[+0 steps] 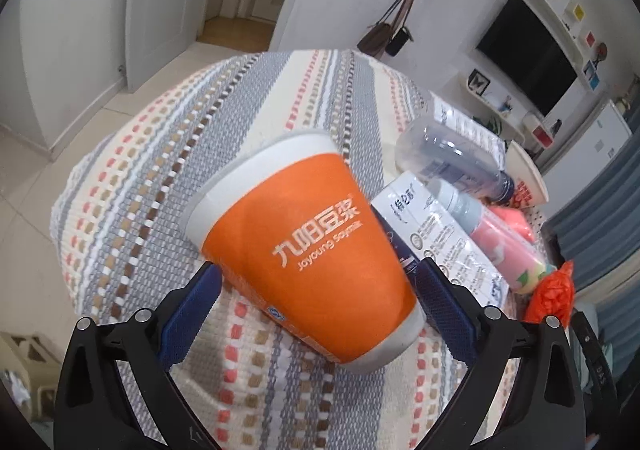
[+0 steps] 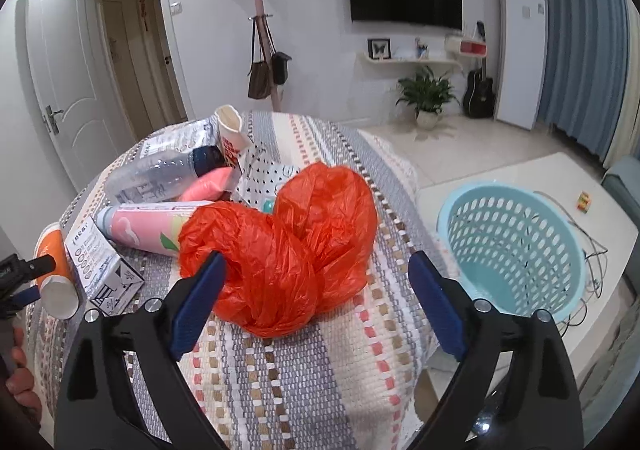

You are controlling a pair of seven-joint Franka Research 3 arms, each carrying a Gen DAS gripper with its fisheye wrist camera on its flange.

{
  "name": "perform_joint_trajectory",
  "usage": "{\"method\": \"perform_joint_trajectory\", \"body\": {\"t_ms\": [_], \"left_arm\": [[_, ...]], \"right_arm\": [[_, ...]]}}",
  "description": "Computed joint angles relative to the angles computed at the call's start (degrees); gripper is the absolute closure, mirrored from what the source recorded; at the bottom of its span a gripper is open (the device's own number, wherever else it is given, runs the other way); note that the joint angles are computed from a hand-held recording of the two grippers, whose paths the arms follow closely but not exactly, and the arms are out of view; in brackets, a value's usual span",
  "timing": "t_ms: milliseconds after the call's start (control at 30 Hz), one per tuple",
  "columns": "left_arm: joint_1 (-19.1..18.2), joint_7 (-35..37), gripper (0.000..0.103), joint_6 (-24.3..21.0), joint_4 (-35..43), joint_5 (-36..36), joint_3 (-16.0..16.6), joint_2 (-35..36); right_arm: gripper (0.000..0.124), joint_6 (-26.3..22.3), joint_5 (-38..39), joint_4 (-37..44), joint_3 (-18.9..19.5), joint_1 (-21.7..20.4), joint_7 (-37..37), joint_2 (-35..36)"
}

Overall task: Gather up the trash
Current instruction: 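Grasp the orange paper cup with the left tool while the right tool grasps the red plastic bag, then carry the cup with the left tool while the right tool carries the bag to the blue basket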

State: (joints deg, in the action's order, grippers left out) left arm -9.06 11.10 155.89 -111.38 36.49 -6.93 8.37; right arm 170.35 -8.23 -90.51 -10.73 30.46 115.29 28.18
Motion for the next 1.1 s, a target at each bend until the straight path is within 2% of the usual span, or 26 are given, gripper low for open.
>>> {"method": "perform_joint_trajectory", "body": {"t_ms": [167,267,300,333,400,533,600,700,767,800,933,1100], "left_arm": [[0.2,1.5,0.012,1.6,-0.1,-1.2,0.1,0.6],[0.1,1.1,0.013,2.8,-0.7,-0.3,0.4,0.4],[0.1,1.4,0.014,2.9,-0.8,-0.2,0.4,0.2],[0.2,2.0,0.015,3.0,-0.2,-0.4,0.3,0.7],[0.0,1.9,0.024,3.9,-0.1,0.9,0.7,0.8],[-0.4,1.4,0.036,4.4,-0.3,3.5,1.0,0.3],[-0.7,0.2,0.038,4.2,-0.8,5.4,1.1,-0.3],[-1.1,-6.7,0.039,6.2,-2.6,12.9,2.0,-2.4],[-1.1,-10.1,0.04,5.9,-2.8,17.4,1.6,-3.6],[-1.0,-10.7,0.042,5.1,-2.6,18.9,1.2,-4.0],[-0.6,-12.0,0.043,4.2,-1.3,23.9,-0.6,-5.4],[-0.4,-12.6,0.044,7.2,0.5,26.8,-1.6,-5.3]], "right_arm": [[0.035,-6.5,7.0,7.1,8.7,-6.9,-8.3,4.2],[0.035,-9.0,10.6,10.9,10.8,-8.3,-11.5,6.6],[0.038,-10.4,10.7,12.3,10.3,-7.8,-11.6,7.4],[0.049,-11.2,10.7,13.1,10.0,-7.5,-11.7,7.8],[0.061,-12.4,11.6,14.0,11.0,-7.9,-14.0,8.3],[0.084,-10.4,10.9,11.5,9.4,-6.4,-13.9,7.1],[0.088,-8.3,11.0,9.0,9.1,-6.1,-13.8,5.7],[0.09,-3.8,10.2,4.5,7.3,-4.7,-12.0,3.1],[0.09,-2.2,9.1,2.9,5.5,-3.2,-10.3,1.8],[0.09,-1.1,8.2,1.9,4.2,-2.2,-9.2,1.1],[0.09,1.2,7.6,0.3,3.5,-2.0,-8.0,-0.8],[0.09,3.5,5.8,-1.2,0.6,-0.7,-5.5,-2.6]]}}
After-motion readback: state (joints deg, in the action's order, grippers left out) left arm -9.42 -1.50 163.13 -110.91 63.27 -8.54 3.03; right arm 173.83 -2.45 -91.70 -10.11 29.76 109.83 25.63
